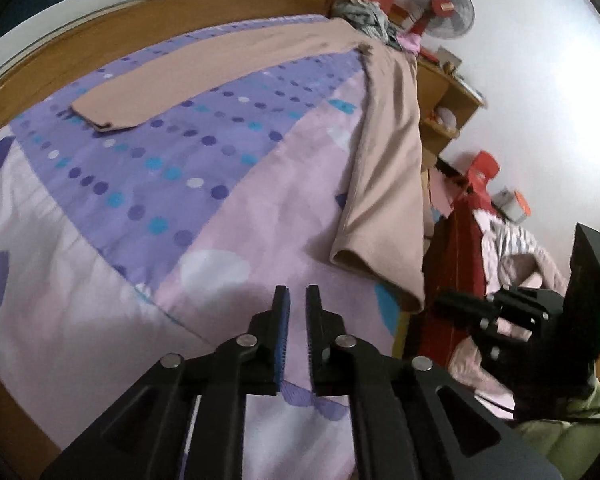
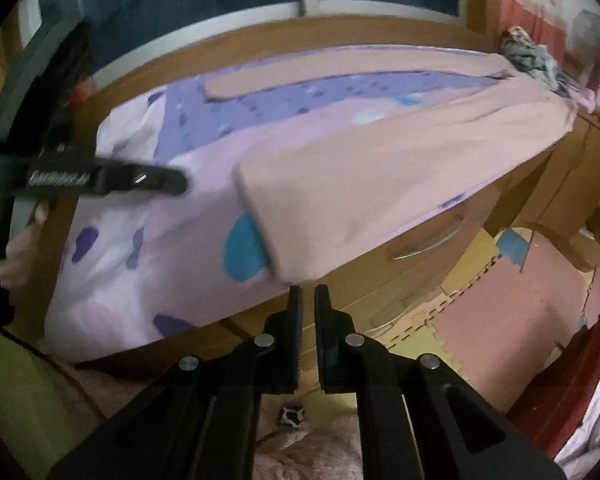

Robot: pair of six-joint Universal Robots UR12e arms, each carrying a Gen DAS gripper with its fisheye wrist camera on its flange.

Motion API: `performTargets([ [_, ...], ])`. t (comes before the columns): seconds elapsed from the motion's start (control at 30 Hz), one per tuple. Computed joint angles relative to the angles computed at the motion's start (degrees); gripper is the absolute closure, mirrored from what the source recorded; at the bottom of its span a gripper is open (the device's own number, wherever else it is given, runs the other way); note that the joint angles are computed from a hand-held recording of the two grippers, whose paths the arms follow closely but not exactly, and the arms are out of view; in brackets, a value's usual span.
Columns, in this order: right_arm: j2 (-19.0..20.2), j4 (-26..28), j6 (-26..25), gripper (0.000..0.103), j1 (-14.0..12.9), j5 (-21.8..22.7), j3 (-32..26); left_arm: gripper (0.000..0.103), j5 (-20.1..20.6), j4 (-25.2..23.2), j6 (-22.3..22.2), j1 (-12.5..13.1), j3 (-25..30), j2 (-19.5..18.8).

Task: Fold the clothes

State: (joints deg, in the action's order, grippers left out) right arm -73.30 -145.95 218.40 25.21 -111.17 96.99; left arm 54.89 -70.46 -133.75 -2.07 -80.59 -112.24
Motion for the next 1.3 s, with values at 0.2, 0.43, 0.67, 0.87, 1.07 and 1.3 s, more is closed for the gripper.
performTargets([
  [0.2,-3.0,-0.3,1.8,0.09,-1.7,-2.8,2.4,0.082,-1.5,5.2,-3.2,-1.2,-0.9,0.8],
  [0.43,-6.2,-6.7,-1.2,0.073,-5.2,-3.9,6.8,0.081,-1.8,7.8,-10.7,-5.7,1.4,-0.9],
  [0.67,-11.5,-13.4,-9.2,0.069,-12.2,0.1,13.2,0.08,0.5,13.4,-22.5,-12.4,5.1,-3.9],
  [0.87,-15.5,-14.6,-16.8,0.069,-20.2,6.9,16.4,0.08,2.4,18.4,-32.5,-16.9,7.8,-6.3],
  [1.07,-17.8,-15.8,-21.3,0.069,-26.3,12.3,18.2,0.08,3.4,17.5,-37.3,-19.8,12.0,-9.0],
  [1.3,-16.0,-16.4,-26.6,0.069,-32.0,17.0,16.6,0.08,5.7,17.5,-40.4,-22.2,21.5,-15.5],
])
